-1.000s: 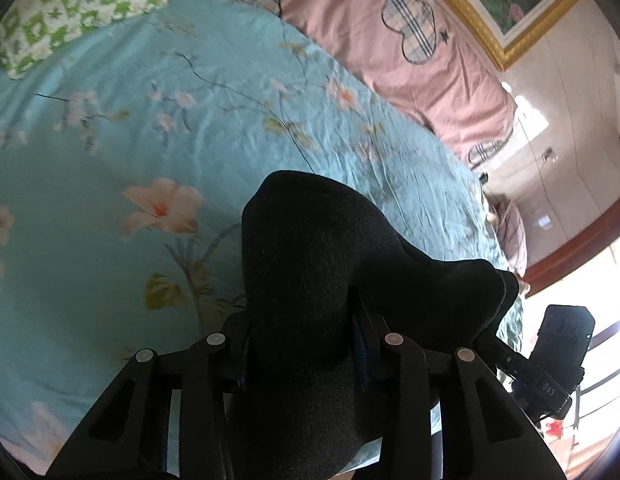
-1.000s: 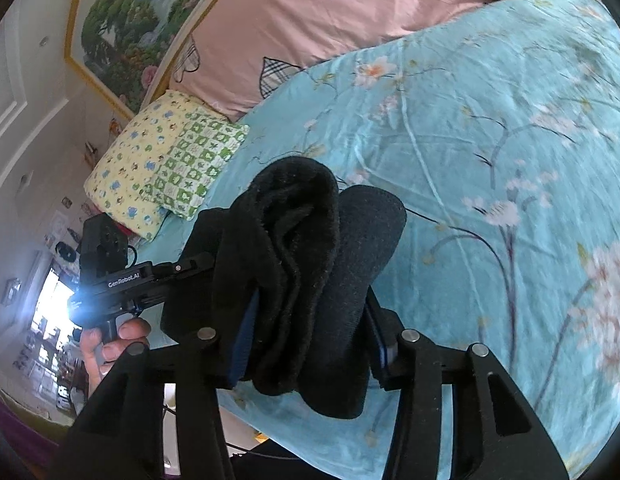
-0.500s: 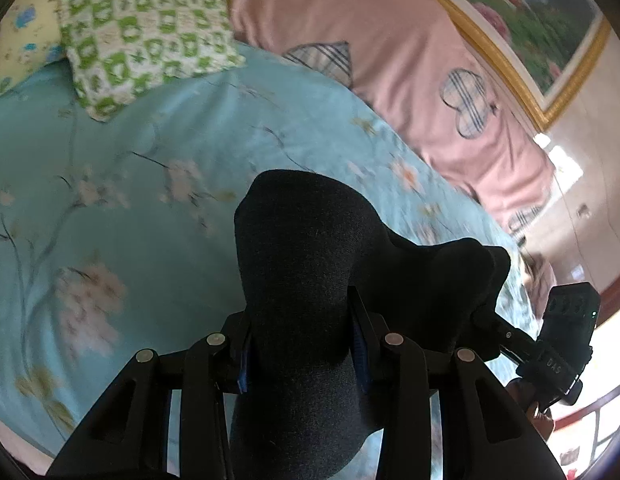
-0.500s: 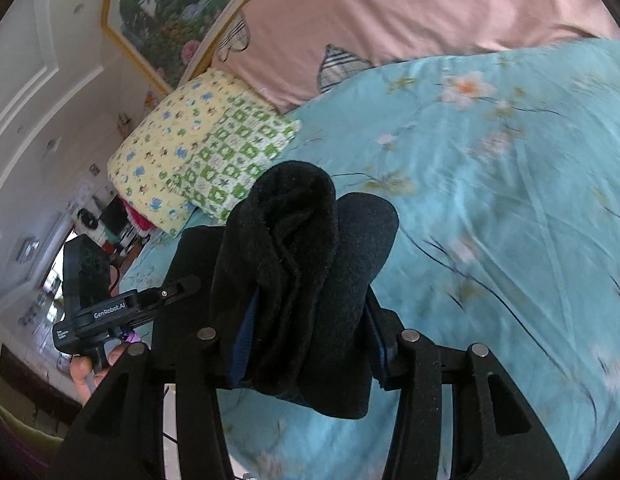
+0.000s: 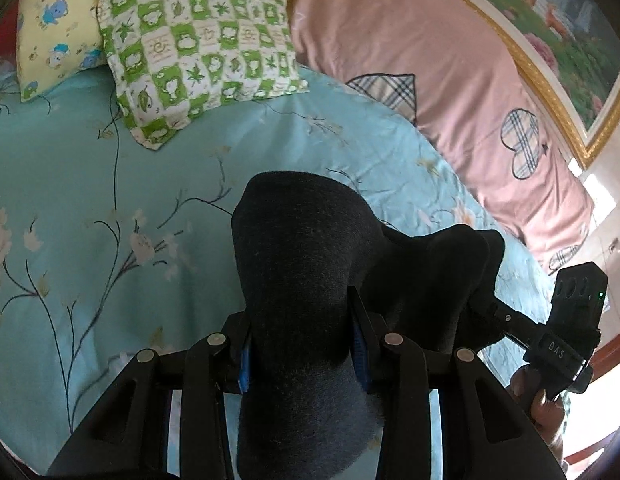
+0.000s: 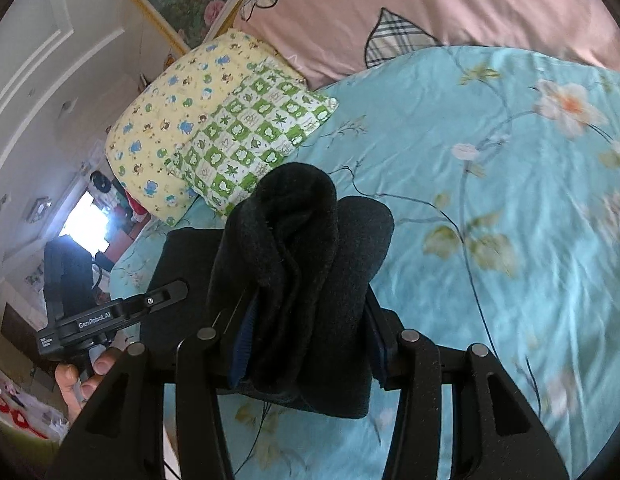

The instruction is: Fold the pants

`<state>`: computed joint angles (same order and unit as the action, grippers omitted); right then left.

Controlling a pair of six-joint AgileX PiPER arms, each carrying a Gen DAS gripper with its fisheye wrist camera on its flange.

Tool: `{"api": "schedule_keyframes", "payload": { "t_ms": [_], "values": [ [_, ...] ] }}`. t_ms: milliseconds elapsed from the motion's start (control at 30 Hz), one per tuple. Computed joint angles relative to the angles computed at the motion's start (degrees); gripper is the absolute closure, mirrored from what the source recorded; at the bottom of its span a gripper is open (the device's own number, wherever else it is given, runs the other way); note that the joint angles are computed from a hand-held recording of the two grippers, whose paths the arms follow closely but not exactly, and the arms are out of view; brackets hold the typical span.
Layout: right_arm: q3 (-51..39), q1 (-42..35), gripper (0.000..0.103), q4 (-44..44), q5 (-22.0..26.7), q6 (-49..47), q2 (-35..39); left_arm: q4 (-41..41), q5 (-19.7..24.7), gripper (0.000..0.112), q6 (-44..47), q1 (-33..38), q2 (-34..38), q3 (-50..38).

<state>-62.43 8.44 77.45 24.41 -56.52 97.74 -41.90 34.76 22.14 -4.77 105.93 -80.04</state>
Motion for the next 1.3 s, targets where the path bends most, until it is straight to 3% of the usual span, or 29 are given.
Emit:
{"api": "schedule_keyframes", "payload": {
  "t_ms": [200,367,633,767,900,1300],
  "values": [
    [-3.03,-1.02,0.051,-0.19,0.56,0.64,3.61,1.79,-2.13,0.071,-0.82,-0.48,1.97,0.19],
    [-0.31,-1.02,0.04,0.58,-3.85,-1.01,3.22,2.96,-3.72,0.059,-1.34,-1.27,2.62,1.51],
    [4.06,-2.3,0.037,9.15,-3.87,-9.05,1.32,11.99,-7.57,0.041,-7.72,-4.34,-1.93,5.66],
    [6.46,-1.91,0.036,13.23,-2.97,-12.25,-0.98,13.51,-8.35,0.039,-9.35,-5.04,-4.53,8.44],
    [8.48,-0.22,0.025,14.99,-4.33,-14.02,-3.89,16.26,-9.94,0.037,-11.55,-6.03,-6.94,11.38],
    [12.61,3.04,0.024,13.54,-6.88,-13.51,-9.39,20.92,-11.59,0.035,-15.5,-7.77,-12.39,17.28]
  ]
}}
